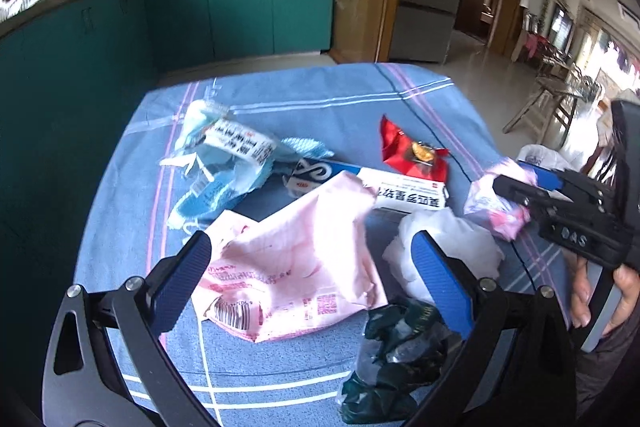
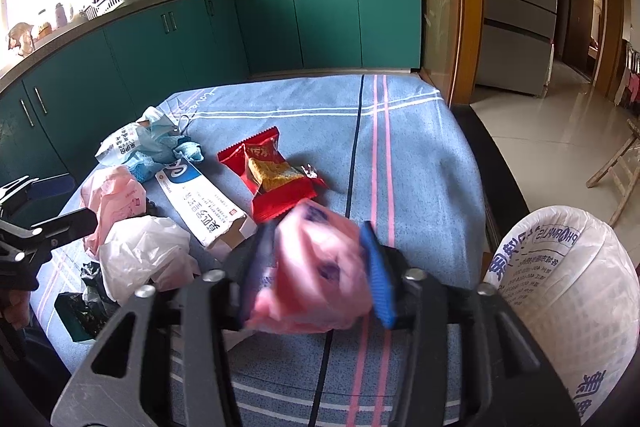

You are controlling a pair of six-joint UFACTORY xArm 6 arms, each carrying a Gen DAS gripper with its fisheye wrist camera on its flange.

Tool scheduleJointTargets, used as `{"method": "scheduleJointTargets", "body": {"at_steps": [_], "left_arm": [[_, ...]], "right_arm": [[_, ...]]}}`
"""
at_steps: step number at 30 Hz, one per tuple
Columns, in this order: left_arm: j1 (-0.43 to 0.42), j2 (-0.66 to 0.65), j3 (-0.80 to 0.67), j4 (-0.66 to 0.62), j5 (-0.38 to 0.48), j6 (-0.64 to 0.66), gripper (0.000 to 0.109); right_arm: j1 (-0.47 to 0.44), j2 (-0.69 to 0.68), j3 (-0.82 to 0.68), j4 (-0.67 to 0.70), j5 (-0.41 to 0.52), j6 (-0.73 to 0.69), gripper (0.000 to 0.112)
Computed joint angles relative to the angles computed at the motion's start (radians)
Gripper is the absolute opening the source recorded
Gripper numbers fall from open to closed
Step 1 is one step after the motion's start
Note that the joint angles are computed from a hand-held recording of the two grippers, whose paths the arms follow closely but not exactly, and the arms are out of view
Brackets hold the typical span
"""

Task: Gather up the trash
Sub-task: 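Grasp the pink paper wrapper with the left tool while the right tool holds the pink bag, then carry the pink wrapper and pink bag over the wastebasket and open both tools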

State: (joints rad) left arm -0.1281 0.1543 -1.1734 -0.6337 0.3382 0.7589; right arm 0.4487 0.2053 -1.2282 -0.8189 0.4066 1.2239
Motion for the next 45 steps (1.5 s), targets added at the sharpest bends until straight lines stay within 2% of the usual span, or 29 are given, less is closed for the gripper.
{"method": "scheduleJointTargets", "body": {"at_steps": [1,3,8,11,14,17,20,23,25,26,29,32,35,41,45], "left_arm": [[0.008,0.015,-0.017,0.023,0.025,-0.039,0.1],[0.016,0.031,-0.032,0.053,0.033,-0.086,0.1],[0.038,0.07,-0.074,0.095,0.071,-0.179,0.1],[0.038,0.076,-0.083,0.086,0.095,-0.17,0.1],[0.031,0.077,-0.072,0.143,0.09,-0.181,0.099],[0.028,0.064,-0.056,0.142,0.085,-0.155,0.091],[0.031,0.051,-0.049,0.107,0.091,-0.124,0.08],[0.041,0.05,-0.06,0.063,0.119,-0.104,0.067],[0.046,0.047,-0.062,0.037,0.128,-0.09,0.056],[0.048,0.044,-0.061,0.026,0.131,-0.084,0.054],[0.047,0.034,-0.055,0.004,0.139,-0.058,0.046],[0.029,-0.001,-0.011,-0.018,0.083,-0.015,0.045],[0.009,-0.042,0.036,-0.105,0.014,0.083,0.045],[-0.029,-0.128,0.082,-0.484,-0.049,0.423,0.044],[-0.069,-0.17,0.092,-0.591,-0.12,0.504,0.044]], "right_arm": [[0.0,0.001,-0.001,-0.002,0.0,0.006,0.071],[0.0,0.004,-0.003,-0.009,0.002,0.015,0.077],[0.003,0.023,-0.018,0.035,0.026,-0.017,0.078],[0.004,0.034,-0.025,0.073,0.042,-0.045,0.078],[0.006,0.036,-0.025,0.078,0.047,-0.051,0.078],[0.009,0.035,-0.024,0.069,0.051,-0.055,0.078],[0.008,0.034,-0.021,0.064,0.048,-0.051,0.07],[-0.001,0.04,-0.016,0.125,0.027,-0.089,0.054],[-0.004,0.038,-0.014,0.122,0.024,-0.081,0.048],[-0.004,0.033,-0.012,0.106,0.024,-0.067,0.046],[-0.004,0.011,-0.001,0.024,0.028,0.004,0.044],[-0.009,-0.011,0.014,-0.043,0.016,0.067,0.044],[-0.014,-0.035,0.028,-0.118,0.011,0.138,0.044],[-0.019,-0.101,0.071,-0.275,0.022,0.284,0.044],[-0.02,-0.179,0.121,-0.407,0.077,0.405,0.044]]}}
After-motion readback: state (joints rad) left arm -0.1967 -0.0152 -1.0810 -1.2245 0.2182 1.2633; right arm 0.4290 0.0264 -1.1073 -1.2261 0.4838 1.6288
